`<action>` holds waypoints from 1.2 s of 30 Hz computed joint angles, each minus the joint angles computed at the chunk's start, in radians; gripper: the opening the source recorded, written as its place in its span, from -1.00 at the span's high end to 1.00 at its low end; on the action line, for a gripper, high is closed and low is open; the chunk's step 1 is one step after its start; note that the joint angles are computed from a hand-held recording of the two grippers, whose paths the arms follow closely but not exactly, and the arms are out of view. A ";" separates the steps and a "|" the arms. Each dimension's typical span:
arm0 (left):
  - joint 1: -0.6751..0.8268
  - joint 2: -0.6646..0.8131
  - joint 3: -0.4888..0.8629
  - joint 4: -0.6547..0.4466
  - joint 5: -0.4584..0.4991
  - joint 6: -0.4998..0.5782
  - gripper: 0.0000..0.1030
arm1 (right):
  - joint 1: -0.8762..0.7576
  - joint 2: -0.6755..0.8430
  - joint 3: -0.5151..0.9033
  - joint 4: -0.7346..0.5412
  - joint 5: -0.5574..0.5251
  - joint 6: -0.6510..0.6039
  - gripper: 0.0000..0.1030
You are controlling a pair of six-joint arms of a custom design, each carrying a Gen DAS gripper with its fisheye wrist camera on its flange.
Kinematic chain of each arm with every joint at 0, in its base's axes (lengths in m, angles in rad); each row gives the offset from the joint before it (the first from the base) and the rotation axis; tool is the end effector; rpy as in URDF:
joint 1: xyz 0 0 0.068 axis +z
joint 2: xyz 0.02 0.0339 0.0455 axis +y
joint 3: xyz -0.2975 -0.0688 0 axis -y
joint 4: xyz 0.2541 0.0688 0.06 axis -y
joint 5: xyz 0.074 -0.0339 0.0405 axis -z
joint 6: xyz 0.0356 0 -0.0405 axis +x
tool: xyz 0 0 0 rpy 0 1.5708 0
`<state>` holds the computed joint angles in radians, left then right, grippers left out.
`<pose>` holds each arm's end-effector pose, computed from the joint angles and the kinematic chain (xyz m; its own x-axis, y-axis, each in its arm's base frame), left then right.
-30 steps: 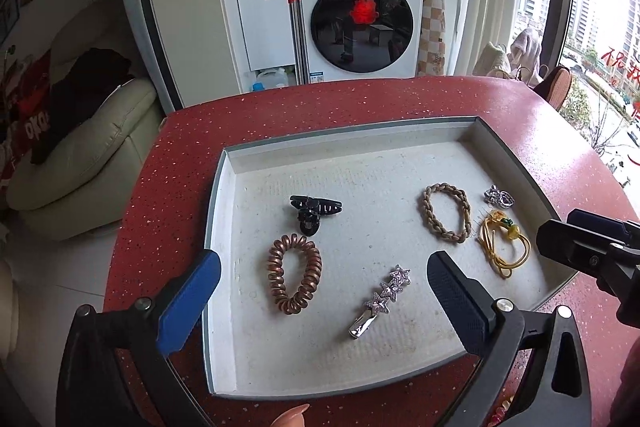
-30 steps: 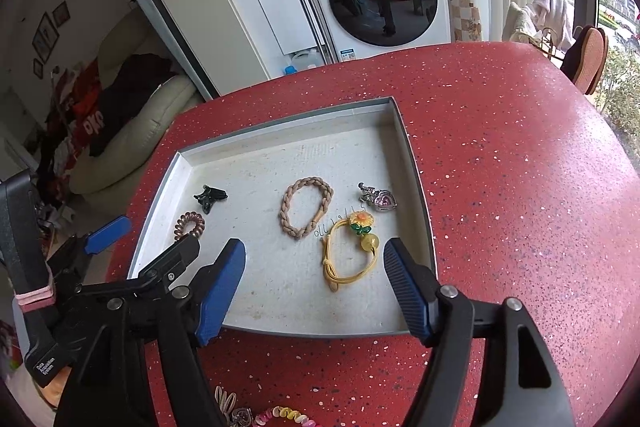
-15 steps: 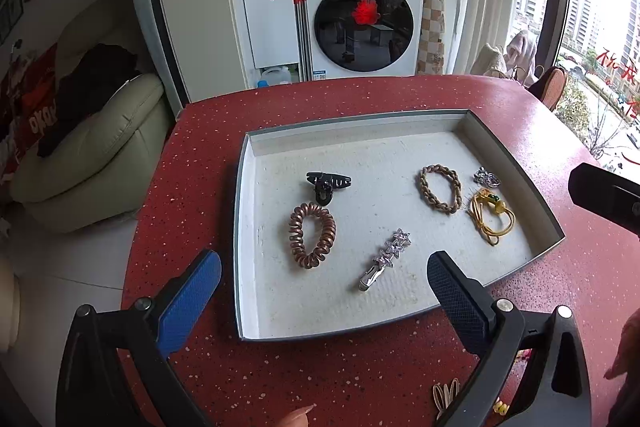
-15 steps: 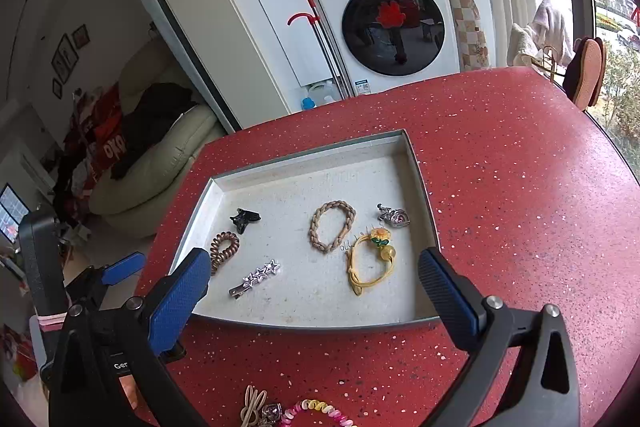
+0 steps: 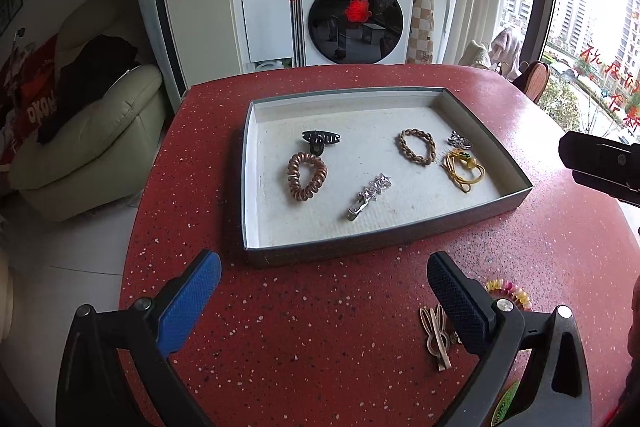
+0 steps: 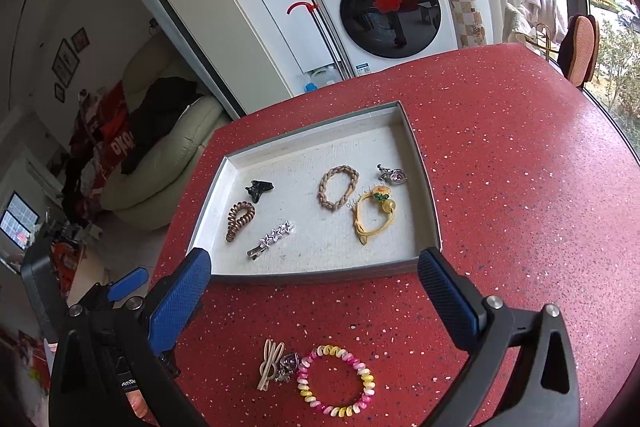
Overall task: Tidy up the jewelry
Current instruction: 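Withdraw both tools from the tray toward the beaded bracelet and bunny clip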
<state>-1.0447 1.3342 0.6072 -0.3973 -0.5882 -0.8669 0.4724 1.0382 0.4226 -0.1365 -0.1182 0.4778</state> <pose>0.1299 -0.1844 0.1852 -0.7499 0.0284 -0.6610 0.0425 0.9991 -0.0053 0.1681 0.0906 0.1973 -0.7833 0.1125 -0.6114 -0.1896 0.8934 0.4073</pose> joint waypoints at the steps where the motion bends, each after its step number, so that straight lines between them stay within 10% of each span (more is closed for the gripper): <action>1: -0.017 -0.002 -0.006 -0.003 -0.003 -0.018 -1.00 | 0.006 -0.014 -0.006 -0.014 0.008 -0.001 -1.00; 22: -0.218 0.136 -0.051 0.022 0.025 -0.231 -1.00 | 0.042 -0.246 -0.223 -0.222 0.056 0.063 -1.00; 36: -0.191 0.275 0.003 0.062 0.053 -0.185 -1.00 | 0.204 -0.041 -0.201 -0.139 0.224 0.066 -0.76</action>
<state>-1.2357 1.6094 0.6099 -0.3348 -0.5356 -1.0517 0.6759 0.9971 0.2219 -0.2750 0.1059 0.5441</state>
